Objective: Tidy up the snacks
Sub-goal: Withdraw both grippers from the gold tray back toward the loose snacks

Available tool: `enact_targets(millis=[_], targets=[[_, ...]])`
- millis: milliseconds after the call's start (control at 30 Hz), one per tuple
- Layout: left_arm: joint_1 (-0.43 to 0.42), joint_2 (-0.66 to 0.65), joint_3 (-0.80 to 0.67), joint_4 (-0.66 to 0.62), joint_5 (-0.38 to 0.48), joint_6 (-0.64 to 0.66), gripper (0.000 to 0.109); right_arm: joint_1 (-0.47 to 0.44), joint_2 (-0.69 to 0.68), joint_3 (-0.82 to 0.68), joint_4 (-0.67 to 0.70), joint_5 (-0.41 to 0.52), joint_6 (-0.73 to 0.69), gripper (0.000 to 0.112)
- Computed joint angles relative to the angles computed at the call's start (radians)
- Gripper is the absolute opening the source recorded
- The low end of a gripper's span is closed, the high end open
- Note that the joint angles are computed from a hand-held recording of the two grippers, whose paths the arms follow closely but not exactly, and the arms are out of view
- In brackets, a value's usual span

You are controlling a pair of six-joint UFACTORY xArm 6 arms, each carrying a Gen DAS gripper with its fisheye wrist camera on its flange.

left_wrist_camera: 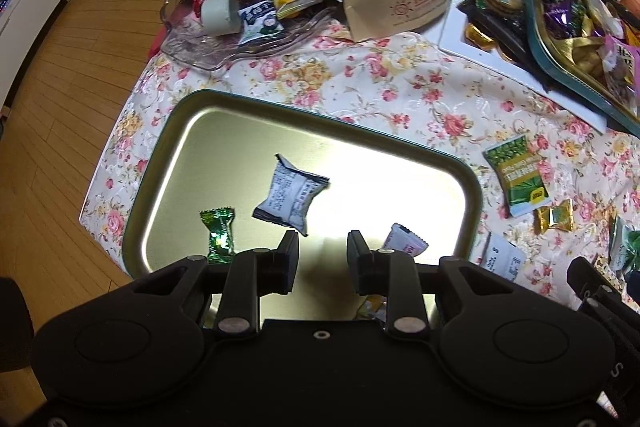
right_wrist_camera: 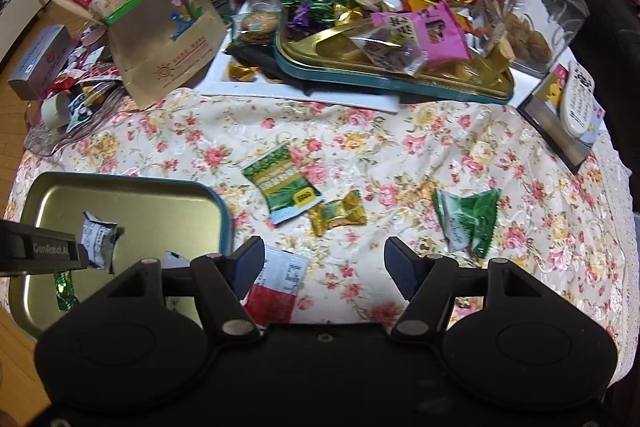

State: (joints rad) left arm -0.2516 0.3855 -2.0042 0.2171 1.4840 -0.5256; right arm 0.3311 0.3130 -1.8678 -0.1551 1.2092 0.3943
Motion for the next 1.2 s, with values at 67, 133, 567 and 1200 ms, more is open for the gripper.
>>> enact_targets(millis=[67, 133, 567, 1200], targets=[[-0.009, 0.013, -0.018, -0.003, 0.006, 0.004, 0.037, -0.004, -0.011, 0.018, -0.027, -0.006, 0.019, 0.068], [-0.019, 0.027, -0.039, -0.005, 0.013, 0.008, 0.037, -0.006, -0.023, 0.038, -0.06, -0.014, 0.036, 0.068], [-0.081, 0.129, -0.191, -0.018, 0.069, 0.028, 0.037, -0.075, -0.075, 0.103, -0.032, -0.01, 0.015, 0.068], [-0.136, 0.358, -0.564, -0.128, 0.207, 0.063, 0.037, -0.205, -0.054, 0.085, 0.102, 0.131, 0.004, 0.065]])
